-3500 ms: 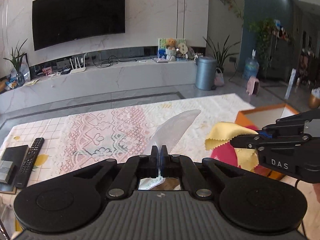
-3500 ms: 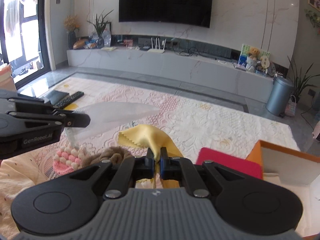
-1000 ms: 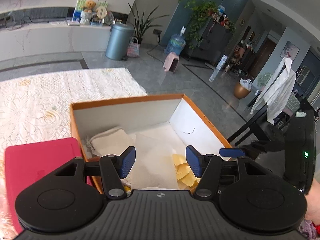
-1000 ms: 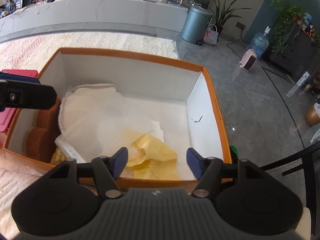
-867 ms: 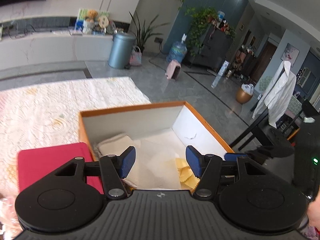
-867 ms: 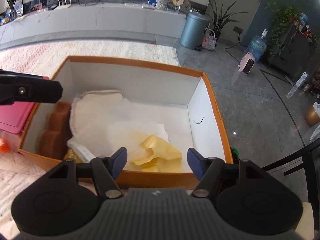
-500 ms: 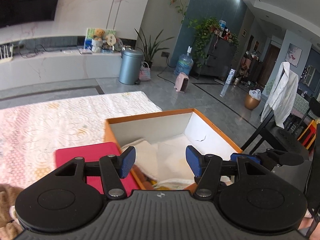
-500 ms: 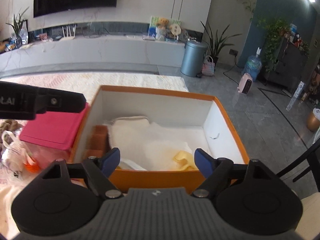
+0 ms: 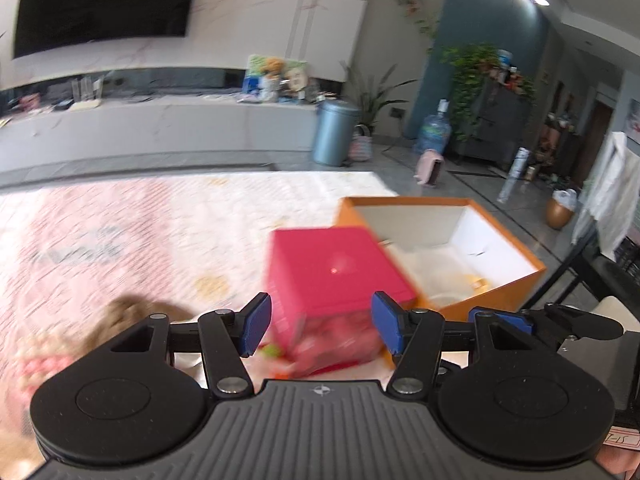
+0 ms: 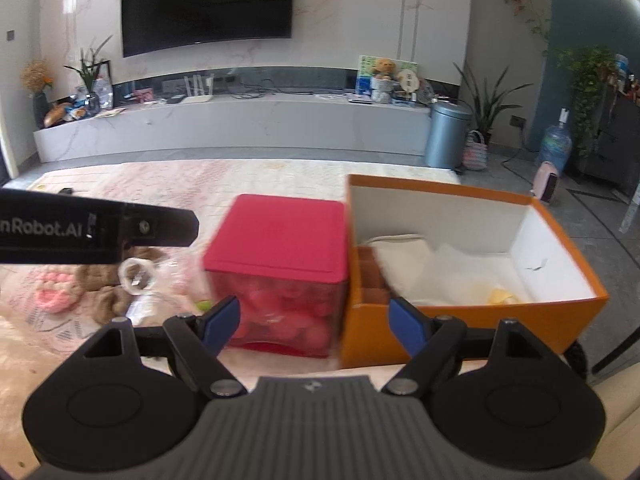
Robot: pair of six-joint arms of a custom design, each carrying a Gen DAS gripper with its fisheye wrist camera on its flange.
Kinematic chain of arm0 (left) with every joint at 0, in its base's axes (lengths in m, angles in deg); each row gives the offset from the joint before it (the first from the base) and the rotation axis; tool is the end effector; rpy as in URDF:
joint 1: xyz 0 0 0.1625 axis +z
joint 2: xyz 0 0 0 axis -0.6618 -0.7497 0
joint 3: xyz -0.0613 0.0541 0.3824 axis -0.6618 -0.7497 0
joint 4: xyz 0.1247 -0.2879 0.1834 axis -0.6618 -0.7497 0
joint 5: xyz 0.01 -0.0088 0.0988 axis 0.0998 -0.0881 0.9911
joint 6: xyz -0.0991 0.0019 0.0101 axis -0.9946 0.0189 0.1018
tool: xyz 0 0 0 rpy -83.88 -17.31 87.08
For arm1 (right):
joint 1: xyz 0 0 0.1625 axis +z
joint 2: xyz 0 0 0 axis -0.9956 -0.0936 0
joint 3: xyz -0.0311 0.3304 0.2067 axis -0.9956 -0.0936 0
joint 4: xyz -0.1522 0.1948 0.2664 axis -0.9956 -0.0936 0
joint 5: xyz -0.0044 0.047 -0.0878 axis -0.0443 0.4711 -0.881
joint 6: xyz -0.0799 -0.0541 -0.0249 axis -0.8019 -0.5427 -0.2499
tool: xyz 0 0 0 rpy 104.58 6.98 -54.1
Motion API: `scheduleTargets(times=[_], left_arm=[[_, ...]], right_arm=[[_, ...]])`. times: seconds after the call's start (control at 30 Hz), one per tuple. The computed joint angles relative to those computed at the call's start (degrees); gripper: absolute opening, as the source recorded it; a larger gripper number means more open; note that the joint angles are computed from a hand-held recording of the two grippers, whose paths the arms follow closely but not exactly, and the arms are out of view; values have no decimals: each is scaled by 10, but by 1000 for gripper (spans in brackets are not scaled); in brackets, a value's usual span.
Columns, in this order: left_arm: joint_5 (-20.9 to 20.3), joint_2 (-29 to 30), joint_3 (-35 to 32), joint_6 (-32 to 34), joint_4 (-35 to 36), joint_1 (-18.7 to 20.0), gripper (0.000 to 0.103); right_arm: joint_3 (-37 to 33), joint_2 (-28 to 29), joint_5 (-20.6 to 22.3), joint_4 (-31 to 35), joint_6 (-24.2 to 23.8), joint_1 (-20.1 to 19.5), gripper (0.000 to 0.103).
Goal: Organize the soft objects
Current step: 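Move both open tools back to the remaining soft items on the bed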
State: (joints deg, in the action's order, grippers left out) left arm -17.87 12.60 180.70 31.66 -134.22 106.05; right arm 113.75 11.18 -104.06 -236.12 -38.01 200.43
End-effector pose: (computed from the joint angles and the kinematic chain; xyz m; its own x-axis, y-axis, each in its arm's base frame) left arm -0.0740 -0.5546 0.2641 -0.7750 0.4059 -0.4843 0.6248 0.6067 -0.4915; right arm 0.3090 -0.4974 0.0084 -0.7078 -0.0304 0.7057 -0.5701 0.6145 -0.5453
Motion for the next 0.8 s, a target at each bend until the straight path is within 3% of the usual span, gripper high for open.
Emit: scheduleTargets(times=[0.5,0.8], left_arm=[[47,-58,15,1,21,76,67],[33,-63,17,1,36,109,67]], right_arm=[[-75,80,33,43,2,14,80],[-108,101,63,100,-20,12,61]])
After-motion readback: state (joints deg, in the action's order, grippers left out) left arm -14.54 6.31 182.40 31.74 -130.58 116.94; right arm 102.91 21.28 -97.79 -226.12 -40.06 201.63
